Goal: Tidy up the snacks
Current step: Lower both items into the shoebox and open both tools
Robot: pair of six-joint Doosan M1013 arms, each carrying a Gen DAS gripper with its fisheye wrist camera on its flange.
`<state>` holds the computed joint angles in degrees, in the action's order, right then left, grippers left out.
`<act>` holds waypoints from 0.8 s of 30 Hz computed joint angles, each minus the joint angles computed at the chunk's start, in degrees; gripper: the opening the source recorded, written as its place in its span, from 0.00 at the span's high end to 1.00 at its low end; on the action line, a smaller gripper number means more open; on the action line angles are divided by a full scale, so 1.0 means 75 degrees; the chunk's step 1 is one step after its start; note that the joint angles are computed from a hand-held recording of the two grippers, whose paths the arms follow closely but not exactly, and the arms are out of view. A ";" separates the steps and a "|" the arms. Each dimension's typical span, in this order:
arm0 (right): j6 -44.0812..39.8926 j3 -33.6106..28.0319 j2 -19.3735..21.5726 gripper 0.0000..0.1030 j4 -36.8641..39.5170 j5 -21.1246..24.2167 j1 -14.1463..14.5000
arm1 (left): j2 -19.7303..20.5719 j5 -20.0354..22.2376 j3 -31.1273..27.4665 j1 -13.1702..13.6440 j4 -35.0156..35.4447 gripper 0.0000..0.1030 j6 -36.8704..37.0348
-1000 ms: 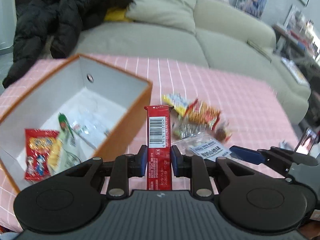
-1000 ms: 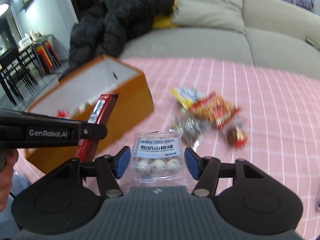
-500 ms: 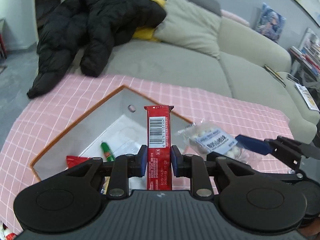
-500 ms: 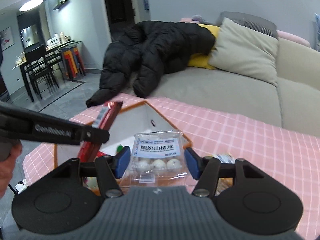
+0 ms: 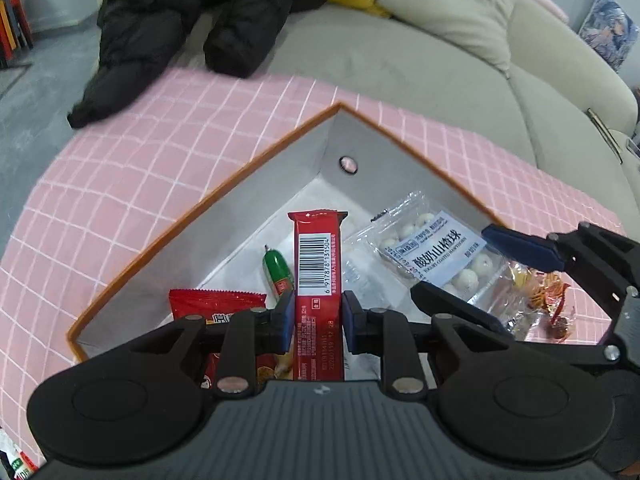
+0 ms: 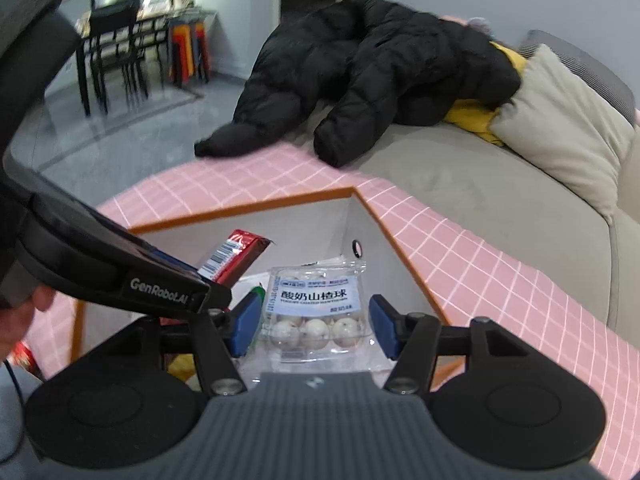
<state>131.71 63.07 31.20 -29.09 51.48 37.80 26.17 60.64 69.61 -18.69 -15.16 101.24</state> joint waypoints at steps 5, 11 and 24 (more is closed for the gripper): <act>-0.0867 -0.0487 0.0422 0.45 0.0304 0.0573 -0.0074 | 0.0303 0.0359 -0.0248 -0.0024 0.0245 0.74 -0.0079; -0.1381 -0.0773 0.0741 0.44 0.0462 0.0983 -0.0125 | 0.0512 0.0505 -0.0337 -0.0046 0.0248 0.74 0.0020; -0.1952 -0.0963 0.1023 0.44 0.0827 0.1459 -0.0184 | 0.0705 0.0653 -0.0413 -0.0149 0.0556 0.74 -0.0058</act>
